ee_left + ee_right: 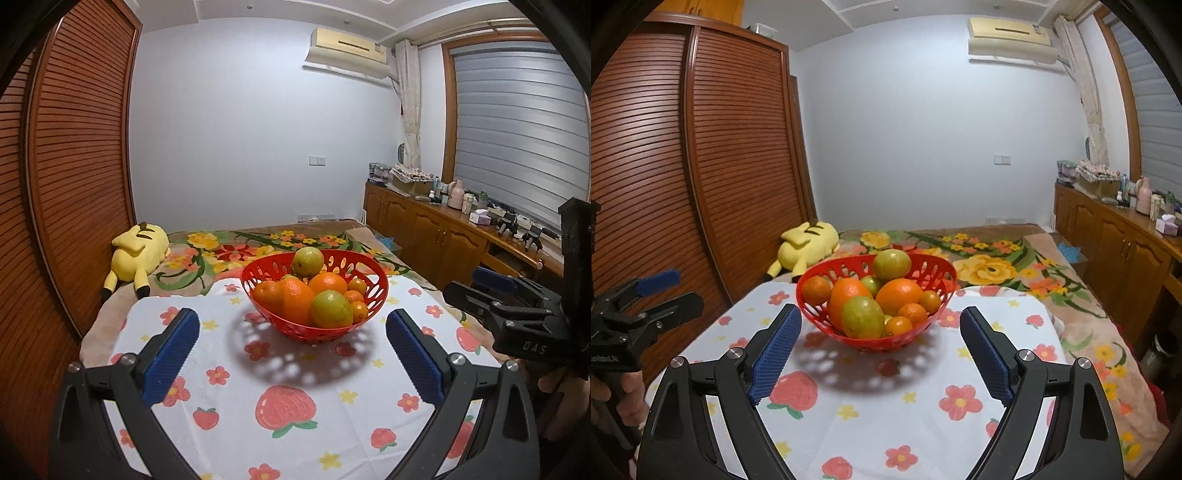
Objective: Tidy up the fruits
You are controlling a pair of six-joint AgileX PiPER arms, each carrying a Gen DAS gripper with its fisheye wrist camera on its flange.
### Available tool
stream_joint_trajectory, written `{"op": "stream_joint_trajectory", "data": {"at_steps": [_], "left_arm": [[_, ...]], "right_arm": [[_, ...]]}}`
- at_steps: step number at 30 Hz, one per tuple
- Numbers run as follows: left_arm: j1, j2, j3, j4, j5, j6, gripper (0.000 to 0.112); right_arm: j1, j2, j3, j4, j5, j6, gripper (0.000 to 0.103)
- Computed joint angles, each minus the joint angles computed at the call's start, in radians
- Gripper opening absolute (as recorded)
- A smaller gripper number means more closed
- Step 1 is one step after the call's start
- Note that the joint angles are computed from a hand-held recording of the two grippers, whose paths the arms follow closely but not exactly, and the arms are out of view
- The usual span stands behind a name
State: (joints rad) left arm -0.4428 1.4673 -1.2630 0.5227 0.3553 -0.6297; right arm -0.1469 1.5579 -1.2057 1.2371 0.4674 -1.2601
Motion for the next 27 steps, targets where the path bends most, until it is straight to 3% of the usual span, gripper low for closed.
{"op": "stream_joint_trajectory", "data": {"at_steps": [4, 14, 27], "left_arm": [[-0.027, -0.04, 0.039, 0.126, 0.02, -0.116, 0.102], [-0.068, -0.113, 0.139, 0.286, 0.033, -0.274, 0.102], [-0.063, -0.132, 0.187, 0.328, 0.034, -0.344, 0.102]], "right_arm": [[-0.013, -0.028, 0.03, 0.034, 0.008, -0.031, 0.089], [-0.016, -0.098, 0.135, 0.125, -0.015, -0.136, 0.09], [-0.004, -0.11, 0.177, 0.153, -0.032, -0.182, 0.09]]}}
